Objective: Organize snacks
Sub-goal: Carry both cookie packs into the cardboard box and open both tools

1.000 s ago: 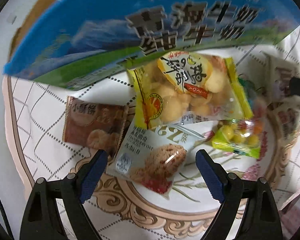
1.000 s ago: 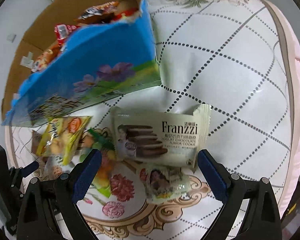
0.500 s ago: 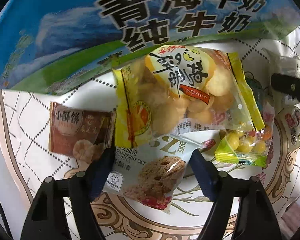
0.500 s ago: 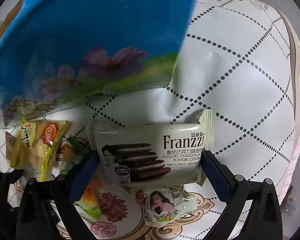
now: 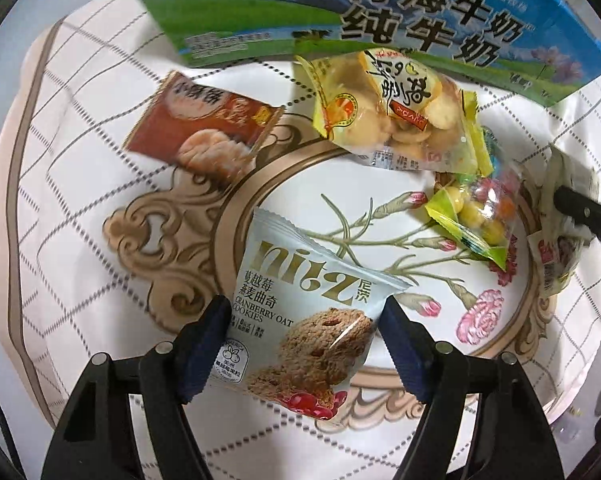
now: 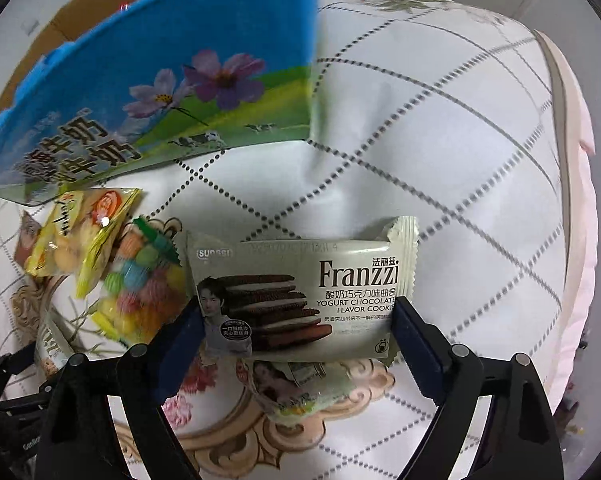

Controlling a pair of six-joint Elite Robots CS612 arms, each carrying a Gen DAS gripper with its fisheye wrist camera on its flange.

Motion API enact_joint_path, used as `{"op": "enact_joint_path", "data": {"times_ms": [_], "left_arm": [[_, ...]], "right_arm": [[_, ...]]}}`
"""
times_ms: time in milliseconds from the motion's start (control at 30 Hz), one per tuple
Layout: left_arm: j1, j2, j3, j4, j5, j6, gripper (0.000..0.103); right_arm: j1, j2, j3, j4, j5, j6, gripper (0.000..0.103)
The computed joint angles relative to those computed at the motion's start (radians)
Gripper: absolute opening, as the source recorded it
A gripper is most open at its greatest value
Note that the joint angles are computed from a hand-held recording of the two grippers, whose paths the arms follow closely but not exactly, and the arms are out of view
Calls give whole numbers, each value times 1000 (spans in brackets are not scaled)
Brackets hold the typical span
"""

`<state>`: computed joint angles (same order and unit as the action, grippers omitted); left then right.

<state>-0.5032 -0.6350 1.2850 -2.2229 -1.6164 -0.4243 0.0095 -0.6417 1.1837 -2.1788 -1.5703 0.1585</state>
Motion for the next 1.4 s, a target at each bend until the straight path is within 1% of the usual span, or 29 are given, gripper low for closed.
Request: {"op": "enact_joint_path", "data": {"times_ms": [67,167,267,333,367,400,433,500,567,600,700,833,967,1000,1100,1267,1333,1400], "left_arm": [[0,-18,36,-36,-8,-8,73],[-5,-51,58,-73,6,-7,73],[-5,-80,82,-119,0,-7,73],[-5,-96,91,-149,-10,-10,73],[-4,-106,95,-166,-17,-11,73],[-3,-113,100,-183,-22,-11,73],[0,-112,86,-190,-27,-5,73],[8,-110,52,-194,-33,3,73],[16,-103,14,-198,-35,12,73],[22,-96,-14,-193,-31,21,73],[29,-48,-116,-173,-3,35,73],[44,15,-248,-108,27,52,73],[62,88,-395,6,38,67,73],[66,108,-431,34,38,67,73],[79,180,-559,147,31,74,73],[86,270,-713,305,21,88,73],[88,298,-758,348,22,86,73],[88,315,-785,372,25,83,73]], "right_arm": [[-4,-30,46,-35,24,1,92],[-7,-73,100,-78,63,-5,92],[-1,-105,125,-105,104,-4,92],[-8,-125,134,-117,134,-8,92],[-19,-132,125,-109,151,-16,92],[-20,-136,116,-107,171,-16,92],[-18,-136,106,-107,187,-12,92],[-28,-143,91,-108,217,-15,92],[-28,-136,53,-103,233,-13,92],[-26,-125,27,-99,237,-12,92],[-25,-101,-46,-87,233,-16,92],[-16,-26,-199,-33,206,-22,92],[-13,67,-369,77,181,-25,92],[-13,80,-392,99,179,-28,92],[-12,154,-520,210,172,-40,92],[-8,250,-679,351,162,-53,92],[-7,280,-728,388,158,-55,92],[-4,307,-775,423,152,-63,92]]}}
